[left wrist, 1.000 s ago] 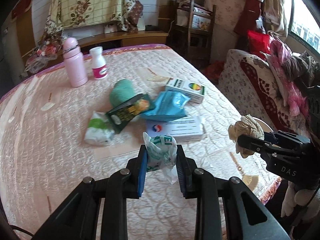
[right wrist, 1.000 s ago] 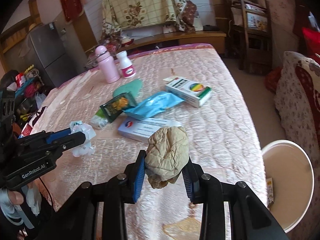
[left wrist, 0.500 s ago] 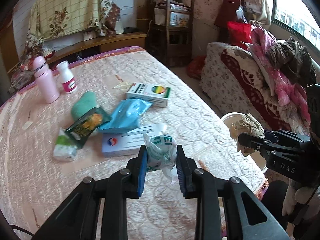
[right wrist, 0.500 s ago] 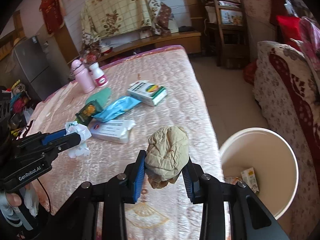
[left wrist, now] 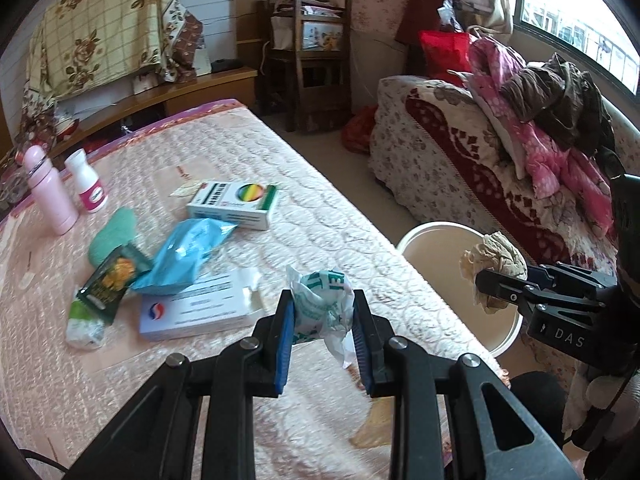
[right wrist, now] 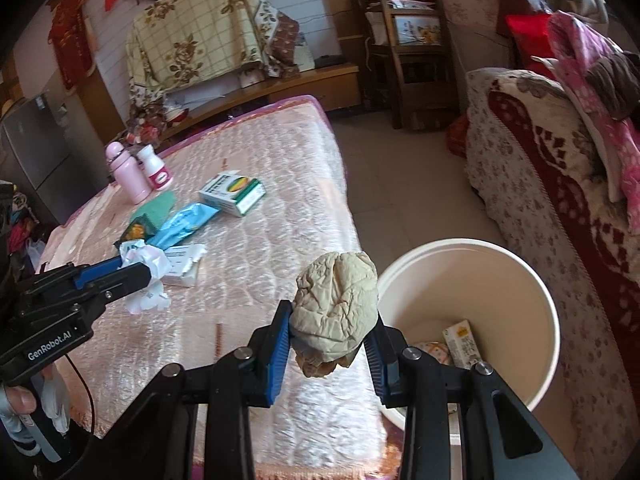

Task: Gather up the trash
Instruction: 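Carry the wrapper and cloth over the white bucket and open both tools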

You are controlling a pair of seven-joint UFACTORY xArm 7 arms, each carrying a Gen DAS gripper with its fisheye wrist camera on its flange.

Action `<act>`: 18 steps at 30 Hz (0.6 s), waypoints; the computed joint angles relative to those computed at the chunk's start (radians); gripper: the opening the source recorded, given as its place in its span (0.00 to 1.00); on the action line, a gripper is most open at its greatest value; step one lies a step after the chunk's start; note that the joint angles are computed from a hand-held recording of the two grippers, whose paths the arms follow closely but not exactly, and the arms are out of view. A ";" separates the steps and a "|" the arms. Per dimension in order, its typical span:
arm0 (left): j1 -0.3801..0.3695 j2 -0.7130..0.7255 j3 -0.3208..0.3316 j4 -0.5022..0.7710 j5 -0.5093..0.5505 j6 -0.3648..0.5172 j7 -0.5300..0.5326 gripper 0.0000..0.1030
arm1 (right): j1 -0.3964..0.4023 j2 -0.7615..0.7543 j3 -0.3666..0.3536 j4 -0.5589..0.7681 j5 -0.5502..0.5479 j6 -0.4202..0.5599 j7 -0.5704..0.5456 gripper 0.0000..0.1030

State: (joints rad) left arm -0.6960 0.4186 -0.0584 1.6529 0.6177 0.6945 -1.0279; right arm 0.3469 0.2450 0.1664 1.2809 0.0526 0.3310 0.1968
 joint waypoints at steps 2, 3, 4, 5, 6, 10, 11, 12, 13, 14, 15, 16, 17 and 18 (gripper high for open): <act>-0.003 0.028 -0.005 0.039 -0.007 0.008 0.020 0.28 | -0.005 -0.009 -0.007 -0.015 -0.001 -0.003 0.004 0.36; -0.006 0.039 -0.004 0.054 -0.011 0.011 0.028 0.28 | -0.008 -0.015 -0.011 -0.022 -0.002 -0.004 0.008 0.36; -0.010 0.050 -0.004 0.069 -0.016 0.014 0.036 0.28 | -0.011 -0.019 -0.014 -0.028 -0.003 -0.005 0.011 0.36; -0.013 0.067 -0.004 0.093 -0.024 0.018 0.049 0.28 | -0.016 -0.026 -0.016 -0.039 -0.002 -0.007 0.014 0.36; -0.017 0.079 -0.002 0.109 -0.031 0.021 0.059 0.28 | -0.020 -0.030 -0.018 -0.045 -0.001 -0.008 0.016 0.36; -0.032 0.130 0.008 0.178 -0.060 0.036 0.096 0.28 | -0.038 -0.040 -0.024 -0.067 0.005 -0.013 0.021 0.36; -0.035 0.138 0.011 0.189 -0.068 0.037 0.103 0.28 | -0.043 -0.042 -0.025 -0.073 0.007 -0.014 0.021 0.36; -0.038 0.153 0.013 0.209 -0.076 0.041 0.114 0.28 | -0.047 -0.043 -0.026 -0.078 0.009 -0.014 0.023 0.36; -0.041 0.168 0.015 0.229 -0.086 0.046 0.126 0.28 | -0.051 -0.043 -0.027 -0.081 0.011 -0.014 0.023 0.36; -0.045 0.179 0.018 0.245 -0.093 0.049 0.134 0.28 | -0.053 -0.043 -0.028 -0.084 0.011 -0.015 0.026 0.36; -0.047 0.197 0.020 0.270 -0.103 0.056 0.147 0.28 | -0.056 -0.043 -0.030 -0.087 0.010 -0.015 0.029 0.36; -0.050 0.214 0.022 0.295 -0.113 0.063 0.159 0.28 | -0.058 -0.042 -0.034 -0.090 0.006 -0.015 0.033 0.36; -0.051 0.235 0.022 0.325 -0.127 0.070 0.175 0.28 | -0.059 -0.041 -0.037 -0.093 0.000 -0.015 0.039 0.36; -0.053 0.250 0.024 0.346 -0.139 0.073 0.187 0.28 | -0.061 -0.040 -0.039 -0.094 -0.002 -0.015 0.042 0.36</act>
State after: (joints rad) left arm -0.7491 0.6684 -0.0349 1.9990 0.4783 0.7670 -0.8413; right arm 0.2857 0.2052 0.1272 1.1865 0.0503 0.3163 0.2393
